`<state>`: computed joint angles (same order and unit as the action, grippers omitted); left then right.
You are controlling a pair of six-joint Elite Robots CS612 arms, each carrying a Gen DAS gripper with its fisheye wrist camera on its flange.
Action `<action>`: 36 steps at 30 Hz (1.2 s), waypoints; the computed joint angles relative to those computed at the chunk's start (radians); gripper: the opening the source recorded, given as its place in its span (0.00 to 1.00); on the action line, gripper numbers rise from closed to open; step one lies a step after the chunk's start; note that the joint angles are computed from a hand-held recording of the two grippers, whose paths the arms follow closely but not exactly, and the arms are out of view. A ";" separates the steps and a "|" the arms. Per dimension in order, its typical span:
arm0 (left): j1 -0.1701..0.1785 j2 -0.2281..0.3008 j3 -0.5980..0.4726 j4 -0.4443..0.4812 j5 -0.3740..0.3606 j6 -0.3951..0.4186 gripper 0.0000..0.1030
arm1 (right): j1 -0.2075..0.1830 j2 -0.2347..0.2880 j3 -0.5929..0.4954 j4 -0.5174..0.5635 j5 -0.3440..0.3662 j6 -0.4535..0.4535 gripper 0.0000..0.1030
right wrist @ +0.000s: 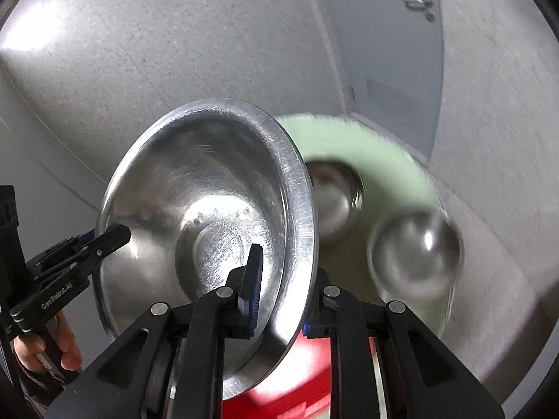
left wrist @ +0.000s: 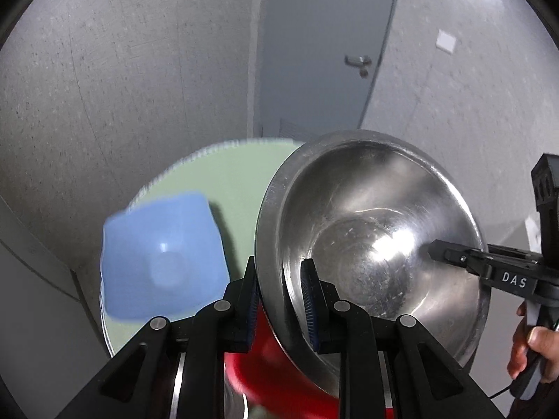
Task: Organize plates and bowls
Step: 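Lift the large steel bowl with both grippers and lower it into the red basin, then open both grippers off the bowl and move toward the light blue plate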
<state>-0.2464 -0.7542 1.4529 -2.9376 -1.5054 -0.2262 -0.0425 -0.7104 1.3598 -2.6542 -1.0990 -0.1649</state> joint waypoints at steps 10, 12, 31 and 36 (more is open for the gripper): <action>-0.027 -0.024 0.034 0.126 -0.013 -0.032 0.18 | 0.012 -0.005 0.086 0.024 -0.079 0.005 0.17; -0.024 -0.019 0.020 0.150 -0.018 -0.031 0.19 | 0.001 0.001 0.094 0.026 -0.089 -0.016 0.17; 0.009 0.013 -0.021 0.133 -0.101 -0.048 0.40 | 0.007 0.023 0.019 0.129 -0.118 -0.099 0.57; 0.021 -0.018 0.019 0.013 -0.063 -0.091 0.61 | 0.014 -0.001 0.026 0.061 -0.197 -0.106 0.57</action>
